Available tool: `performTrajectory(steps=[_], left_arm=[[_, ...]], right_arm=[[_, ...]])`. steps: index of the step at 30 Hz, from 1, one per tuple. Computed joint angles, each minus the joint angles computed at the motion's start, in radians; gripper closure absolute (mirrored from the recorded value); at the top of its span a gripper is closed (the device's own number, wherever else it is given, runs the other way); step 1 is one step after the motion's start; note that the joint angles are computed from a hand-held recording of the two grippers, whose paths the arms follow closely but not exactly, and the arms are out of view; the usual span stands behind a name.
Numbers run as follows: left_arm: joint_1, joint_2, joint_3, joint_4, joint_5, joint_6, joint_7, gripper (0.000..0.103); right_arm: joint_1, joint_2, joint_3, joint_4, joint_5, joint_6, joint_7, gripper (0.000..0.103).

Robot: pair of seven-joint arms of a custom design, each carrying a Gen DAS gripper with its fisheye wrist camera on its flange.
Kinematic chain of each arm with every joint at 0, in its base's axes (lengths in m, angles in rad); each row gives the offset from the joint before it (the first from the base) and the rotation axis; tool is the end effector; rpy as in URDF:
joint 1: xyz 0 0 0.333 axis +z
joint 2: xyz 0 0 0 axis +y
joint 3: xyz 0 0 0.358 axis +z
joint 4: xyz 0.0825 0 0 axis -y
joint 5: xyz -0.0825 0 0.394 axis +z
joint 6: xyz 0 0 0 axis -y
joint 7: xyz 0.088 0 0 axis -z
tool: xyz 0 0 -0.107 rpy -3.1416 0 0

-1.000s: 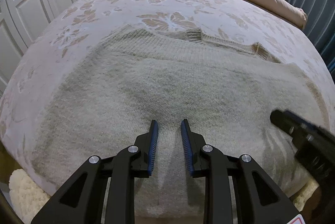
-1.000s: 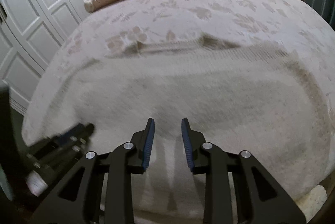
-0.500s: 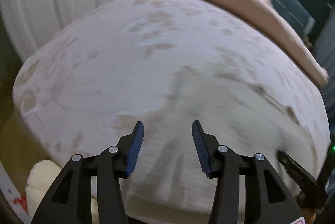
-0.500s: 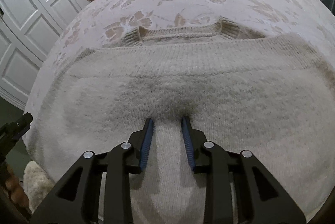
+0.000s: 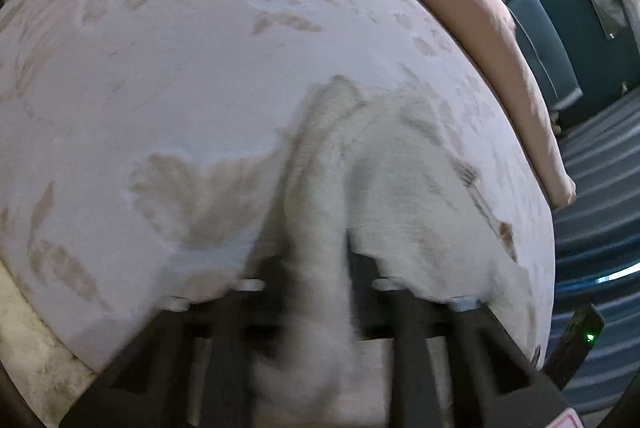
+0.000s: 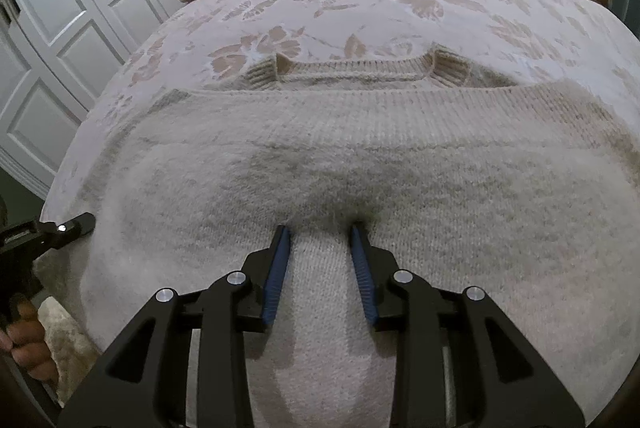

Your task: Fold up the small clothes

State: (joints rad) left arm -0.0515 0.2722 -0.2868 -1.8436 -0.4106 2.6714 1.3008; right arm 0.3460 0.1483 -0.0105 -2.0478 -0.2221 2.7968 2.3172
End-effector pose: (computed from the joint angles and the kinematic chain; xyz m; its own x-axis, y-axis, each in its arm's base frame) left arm 0.6548 -0.1984 0.4812 0.1467 -0.8441 0.5158 -0.8820 -0.3477 -0.3182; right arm 0.5958 0.2189 0.4717 -0.1485 -0.9597 -0.2386 -0.8129 0.2559 -0.5232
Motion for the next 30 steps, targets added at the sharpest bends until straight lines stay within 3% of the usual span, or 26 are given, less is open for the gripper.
performTrajectory(steps=[1, 3, 5, 9, 13, 16, 21, 24, 25, 26, 30], left_arm=[[-0.005, -0.01, 0.0, 0.001, 0.006, 0.009, -0.005, 0.091], [-0.008, -0.033, -0.021, 0.011, -0.013, 0.027, 0.034, 0.092], [-0.03, -0.054, -0.03, 0.03, -0.001, 0.04, 0.062, 0.093], [-0.11, -0.075, -0.062, 0.098, 0.049, 0.06, 0.139, 0.093], [-0.183, -0.018, -0.121, 0.204, 0.02, 0.027, 0.236, 0.093], [-0.275, 0.062, -0.132, 0.283, 0.103, -0.014, 0.235, 0.093], [-0.457, 0.224, -0.041, 0.405, 0.376, -0.165, 0.04, 0.09], [-0.478, 0.185, -0.019, 0.313, 0.477, -0.066, -0.015, 0.082], [-0.471, 0.155, -0.022, 0.276, 0.501, -0.049, -0.017, 0.075], [-0.456, 0.128, -0.033, 0.251, 0.509, -0.05, -0.008, 0.062], [-0.4, 0.008, -0.05, 0.125, 0.523, -0.029, 0.029, 0.042]], right_arm=[[-0.003, -0.013, 0.003, -0.013, 0.01, 0.013, -0.004, 0.071], [-0.018, -0.058, 0.017, -0.068, 0.066, 0.071, -0.035, 0.053], [-0.021, -0.116, 0.012, -0.133, 0.022, 0.113, 0.035, 0.045], [-0.086, -0.278, 0.044, -0.316, 0.012, 0.185, 0.088, 0.045], [-0.165, -0.438, 0.073, -0.477, 0.054, 0.185, 0.113, 0.045], [-0.24, -0.557, 0.108, -0.58, 0.087, 0.154, 0.138, 0.044], [-0.322, -0.688, 0.133, -0.69, 0.165, 0.093, 0.145, 0.044], [-0.336, -0.732, 0.133, -0.73, 0.227, 0.109, 0.133, 0.044], [-0.346, -0.742, 0.139, -0.735, 0.237, 0.111, 0.124, 0.044], [-0.355, -0.749, 0.149, -0.737, 0.247, 0.114, 0.117, 0.043], [-0.301, -0.752, 0.115, -0.733, 0.332, 0.19, 0.045, 0.036]])
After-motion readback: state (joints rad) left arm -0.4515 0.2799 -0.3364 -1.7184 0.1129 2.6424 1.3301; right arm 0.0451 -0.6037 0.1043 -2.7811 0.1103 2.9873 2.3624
